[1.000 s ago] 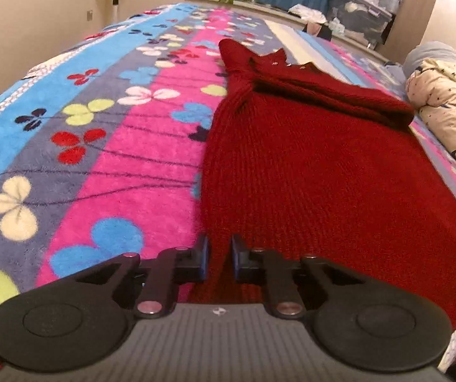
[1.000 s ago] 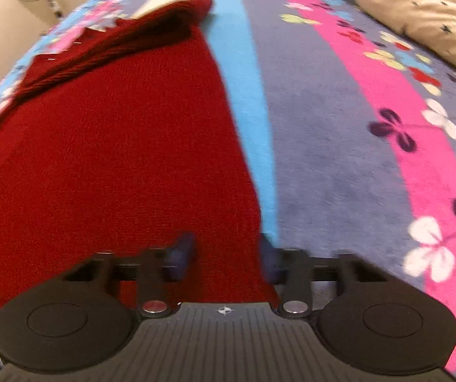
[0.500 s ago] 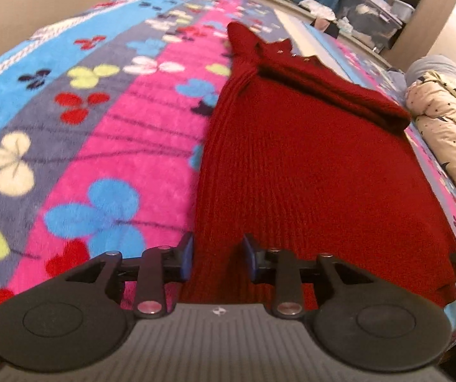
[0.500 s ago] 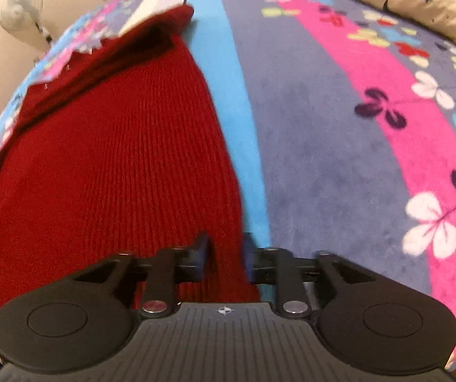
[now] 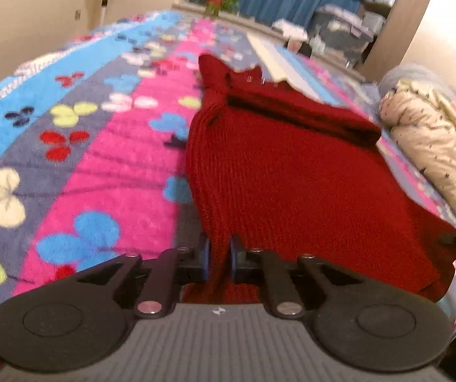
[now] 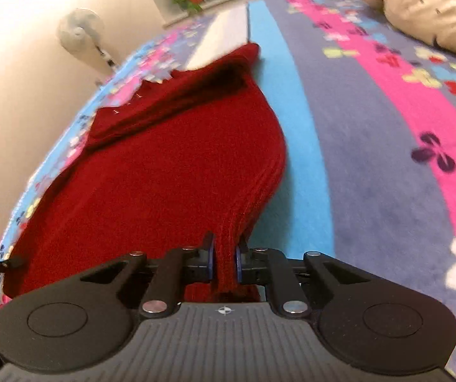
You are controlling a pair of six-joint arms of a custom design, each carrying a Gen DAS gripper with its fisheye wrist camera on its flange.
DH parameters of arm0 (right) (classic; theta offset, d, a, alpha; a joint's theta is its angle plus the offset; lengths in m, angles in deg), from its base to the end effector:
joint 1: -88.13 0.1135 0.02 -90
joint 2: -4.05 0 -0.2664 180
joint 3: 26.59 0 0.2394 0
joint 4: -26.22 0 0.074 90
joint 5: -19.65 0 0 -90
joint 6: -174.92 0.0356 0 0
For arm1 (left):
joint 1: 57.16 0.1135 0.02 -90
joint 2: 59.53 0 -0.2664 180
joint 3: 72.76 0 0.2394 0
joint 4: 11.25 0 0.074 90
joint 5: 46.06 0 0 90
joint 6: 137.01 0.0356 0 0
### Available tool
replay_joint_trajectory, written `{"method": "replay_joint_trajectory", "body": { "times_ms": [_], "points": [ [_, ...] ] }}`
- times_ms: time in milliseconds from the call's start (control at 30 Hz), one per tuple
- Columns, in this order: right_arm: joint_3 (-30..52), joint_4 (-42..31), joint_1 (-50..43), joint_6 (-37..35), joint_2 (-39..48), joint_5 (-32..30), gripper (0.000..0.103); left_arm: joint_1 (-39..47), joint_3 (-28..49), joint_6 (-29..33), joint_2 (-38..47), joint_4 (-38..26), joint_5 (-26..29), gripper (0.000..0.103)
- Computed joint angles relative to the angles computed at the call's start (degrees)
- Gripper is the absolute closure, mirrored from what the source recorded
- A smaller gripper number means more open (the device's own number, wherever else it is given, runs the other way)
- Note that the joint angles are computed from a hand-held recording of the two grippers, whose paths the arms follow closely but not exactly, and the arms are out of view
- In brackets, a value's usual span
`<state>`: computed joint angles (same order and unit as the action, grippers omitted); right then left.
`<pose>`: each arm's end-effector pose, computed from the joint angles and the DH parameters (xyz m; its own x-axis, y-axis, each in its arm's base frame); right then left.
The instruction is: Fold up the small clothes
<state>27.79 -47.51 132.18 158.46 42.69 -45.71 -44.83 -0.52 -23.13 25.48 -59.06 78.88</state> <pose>0.0813 0.0580 0.2546 -0.6264 0.6068 -0.4892 0.4504 0.7941 0.4082 0.2789 0.0401 0.2361 -0.7377 0.1784 -0.6511 0.4357 0.8625 -0.2573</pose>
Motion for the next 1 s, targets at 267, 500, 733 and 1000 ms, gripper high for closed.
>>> {"method": "replay_joint_trajectory", "body": {
  "times_ms": [267, 500, 733, 1000],
  "points": [
    [-1.10, -2.57, -6.06, -0.11, 4.65, -8.52, 0.072, -1.40, 0.55, -0.39, 2.13, -0.86, -4.58, 0.077],
    [-1.65, -2.69, -7.83, -2.32, 3.80, -9.21, 0.072, -1.58, 0.24, -0.02, 1.68, -0.69, -4.49, 0.078],
    [-1.77, -2.01, -8.17, -2.81, 4.40, -9.33, 0.072, -1.51, 0.81, -0.46, 2.03, -2.25, -4.72, 0.072],
    [-0.67, -4.09, -5.29, 0.33, 5.05, -7.70, 0.072, -0.99, -0.23, -1.57, 0.54, -2.66, -5.59, 0.071]
  ]
}}
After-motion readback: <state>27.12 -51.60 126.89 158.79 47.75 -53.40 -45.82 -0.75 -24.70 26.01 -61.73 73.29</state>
